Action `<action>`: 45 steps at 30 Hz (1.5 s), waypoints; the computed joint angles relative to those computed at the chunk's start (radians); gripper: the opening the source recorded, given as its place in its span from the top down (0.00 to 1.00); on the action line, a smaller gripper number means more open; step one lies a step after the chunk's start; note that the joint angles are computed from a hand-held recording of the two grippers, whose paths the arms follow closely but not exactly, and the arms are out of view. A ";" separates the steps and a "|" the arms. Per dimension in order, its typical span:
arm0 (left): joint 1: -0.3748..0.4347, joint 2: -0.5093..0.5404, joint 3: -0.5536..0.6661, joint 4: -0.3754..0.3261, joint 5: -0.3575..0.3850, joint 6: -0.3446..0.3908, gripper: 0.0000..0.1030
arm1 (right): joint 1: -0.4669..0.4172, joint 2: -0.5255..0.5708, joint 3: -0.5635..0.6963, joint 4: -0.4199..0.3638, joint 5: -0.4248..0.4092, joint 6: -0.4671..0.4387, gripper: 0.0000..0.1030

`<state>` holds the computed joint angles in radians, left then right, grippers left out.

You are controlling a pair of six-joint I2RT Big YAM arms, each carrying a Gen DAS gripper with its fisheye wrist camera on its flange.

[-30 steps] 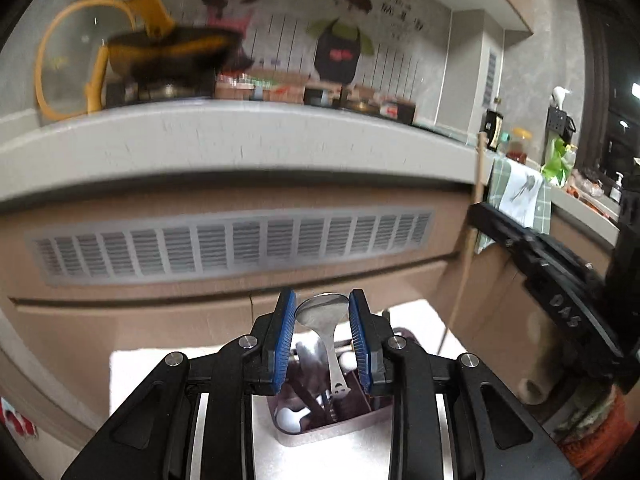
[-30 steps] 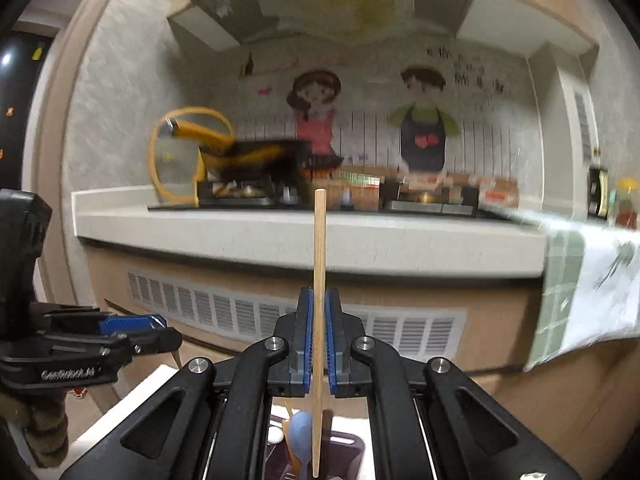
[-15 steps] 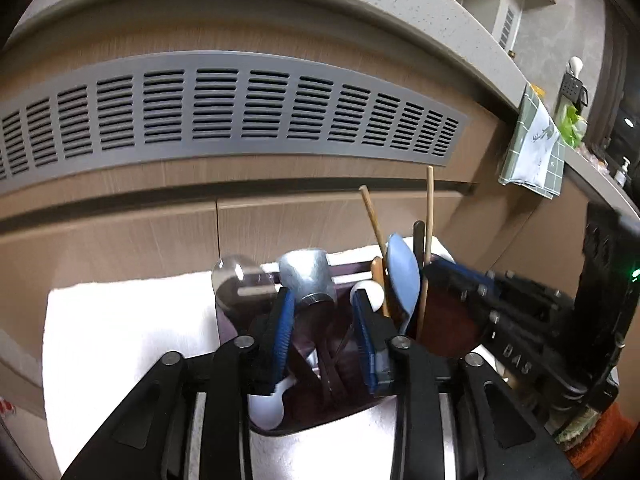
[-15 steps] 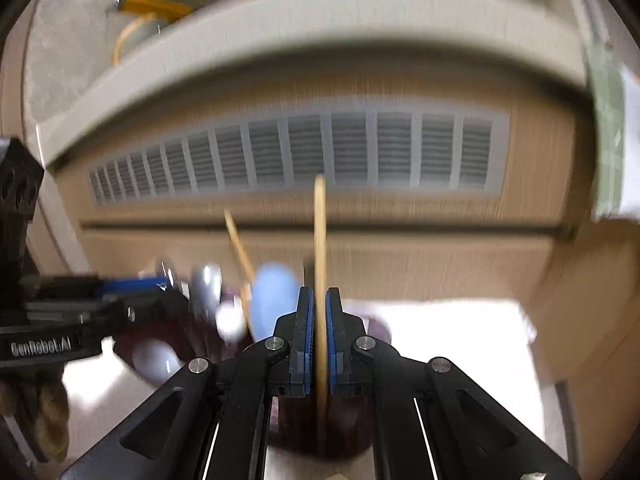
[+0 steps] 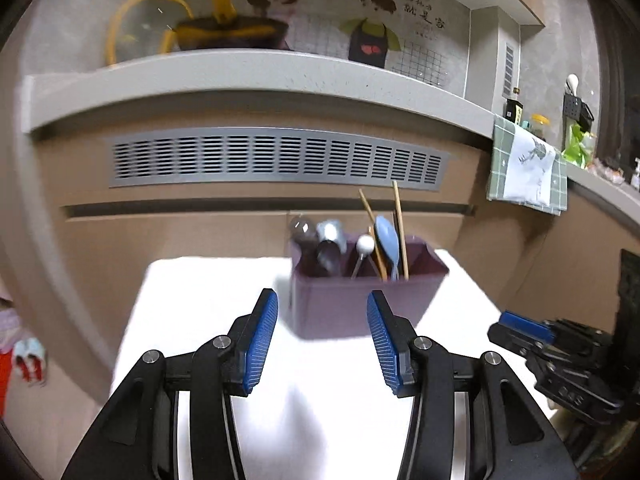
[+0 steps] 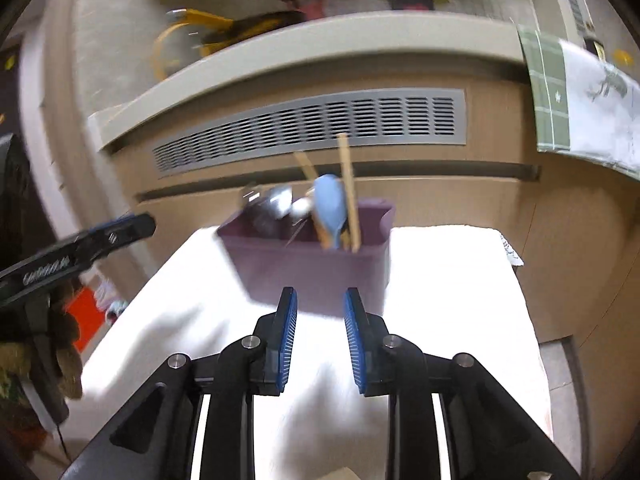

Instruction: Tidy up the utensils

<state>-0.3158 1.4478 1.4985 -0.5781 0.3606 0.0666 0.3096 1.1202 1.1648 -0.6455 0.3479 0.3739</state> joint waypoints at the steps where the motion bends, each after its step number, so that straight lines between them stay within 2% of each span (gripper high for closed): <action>1: 0.003 -0.051 -0.063 0.013 -0.016 0.013 0.54 | 0.041 -0.022 -0.020 -0.003 0.029 -0.001 0.77; 3: 0.007 -0.129 -0.162 0.014 -0.035 0.054 0.54 | 0.119 -0.061 -0.054 -0.016 0.084 0.001 0.76; 7: 0.013 -0.222 -0.281 -0.015 -0.072 0.113 0.54 | 0.244 -0.102 -0.108 -0.044 0.180 0.098 0.76; 10: 0.010 -0.281 -0.347 -0.012 -0.098 0.073 0.54 | 0.310 -0.105 -0.119 -0.100 0.252 0.157 0.76; 14: -0.035 -0.355 -0.419 0.039 -0.235 0.042 0.54 | 0.349 -0.127 -0.120 -0.113 0.266 0.207 0.75; 17: -0.029 -0.378 -0.431 0.043 -0.242 0.023 0.54 | 0.381 -0.134 -0.117 -0.118 0.313 0.215 0.75; 26: -0.009 -0.386 -0.423 -0.010 -0.220 0.009 0.54 | 0.410 -0.144 -0.133 -0.134 0.341 0.253 0.75; 45: -0.017 -0.377 -0.413 -0.033 -0.207 0.024 0.54 | 0.410 -0.145 -0.131 -0.139 0.339 0.252 0.75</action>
<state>-0.3331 1.0710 1.0856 -0.6111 0.1535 0.0910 0.7197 0.9757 1.0338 -0.7844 0.6870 0.6263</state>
